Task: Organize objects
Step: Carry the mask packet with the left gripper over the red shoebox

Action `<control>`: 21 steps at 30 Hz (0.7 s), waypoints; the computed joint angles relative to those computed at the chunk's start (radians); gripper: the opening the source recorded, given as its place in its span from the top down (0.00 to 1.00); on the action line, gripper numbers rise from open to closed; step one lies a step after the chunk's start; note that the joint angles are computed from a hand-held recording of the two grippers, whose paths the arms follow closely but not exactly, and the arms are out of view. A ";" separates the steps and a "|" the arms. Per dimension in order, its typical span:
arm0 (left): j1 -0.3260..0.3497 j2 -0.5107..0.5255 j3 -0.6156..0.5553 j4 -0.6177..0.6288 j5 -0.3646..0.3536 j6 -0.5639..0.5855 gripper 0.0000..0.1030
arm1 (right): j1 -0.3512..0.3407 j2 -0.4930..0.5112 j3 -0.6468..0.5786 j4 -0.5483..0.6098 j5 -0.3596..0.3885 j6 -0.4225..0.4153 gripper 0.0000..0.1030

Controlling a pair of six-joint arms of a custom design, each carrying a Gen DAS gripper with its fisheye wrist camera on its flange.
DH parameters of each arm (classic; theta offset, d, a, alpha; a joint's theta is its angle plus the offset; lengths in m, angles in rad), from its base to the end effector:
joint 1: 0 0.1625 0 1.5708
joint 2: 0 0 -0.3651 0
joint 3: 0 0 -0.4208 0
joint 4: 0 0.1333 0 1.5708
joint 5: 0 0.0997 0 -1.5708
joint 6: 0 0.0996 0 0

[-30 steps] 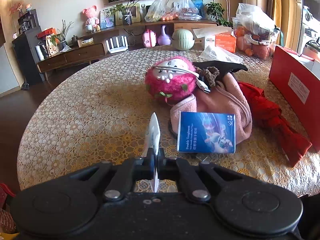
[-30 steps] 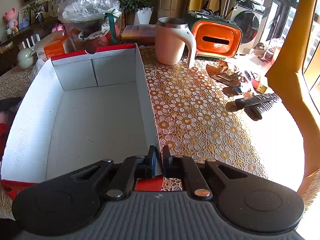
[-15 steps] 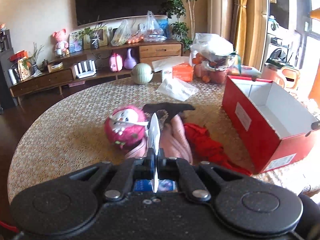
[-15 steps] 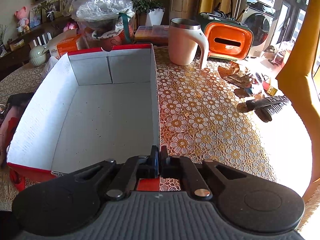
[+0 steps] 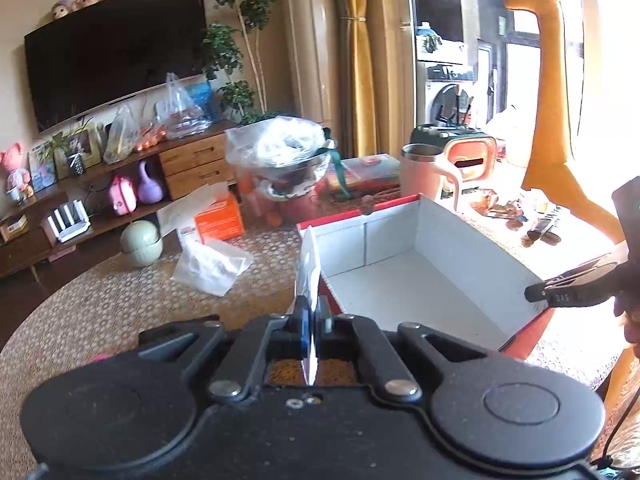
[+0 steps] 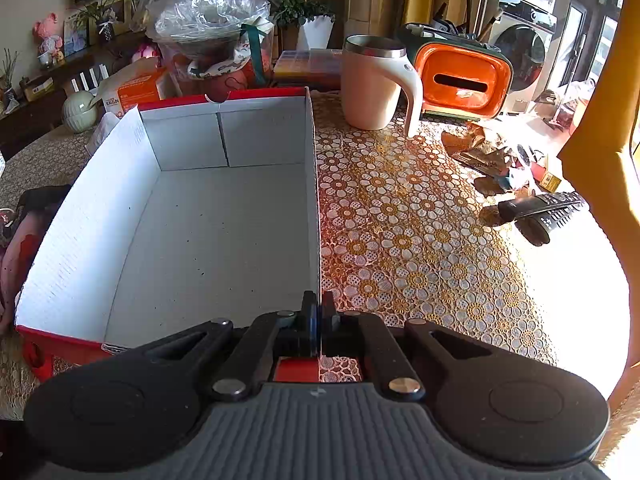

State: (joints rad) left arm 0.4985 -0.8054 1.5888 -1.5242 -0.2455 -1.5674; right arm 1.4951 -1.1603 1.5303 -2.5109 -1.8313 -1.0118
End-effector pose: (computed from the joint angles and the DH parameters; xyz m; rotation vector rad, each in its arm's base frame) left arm -0.4175 -0.4890 0.0389 0.1577 1.8817 -1.1544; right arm 0.0564 -0.6801 0.3179 1.0795 -2.3558 0.4739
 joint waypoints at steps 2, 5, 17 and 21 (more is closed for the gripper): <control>0.020 0.043 -0.024 -0.170 0.005 0.177 0.99 | -0.001 -0.001 -0.001 0.004 0.004 0.000 0.98; 0.047 0.106 -0.062 -0.379 -0.003 0.391 0.99 | -0.002 -0.001 -0.004 0.013 0.008 0.000 0.98; 0.169 0.299 -0.307 -0.385 -0.131 0.575 0.99 | -0.007 0.001 -0.023 0.056 0.015 0.009 0.98; 0.199 0.327 -0.362 -0.336 -0.192 0.567 0.99 | -0.008 0.001 -0.027 0.064 0.018 0.008 0.98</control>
State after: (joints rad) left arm 0.6971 -0.4784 1.2264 -1.8605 -0.4373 -1.0006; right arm 1.4871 -1.1591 1.5035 -2.4465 -1.8135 -1.0036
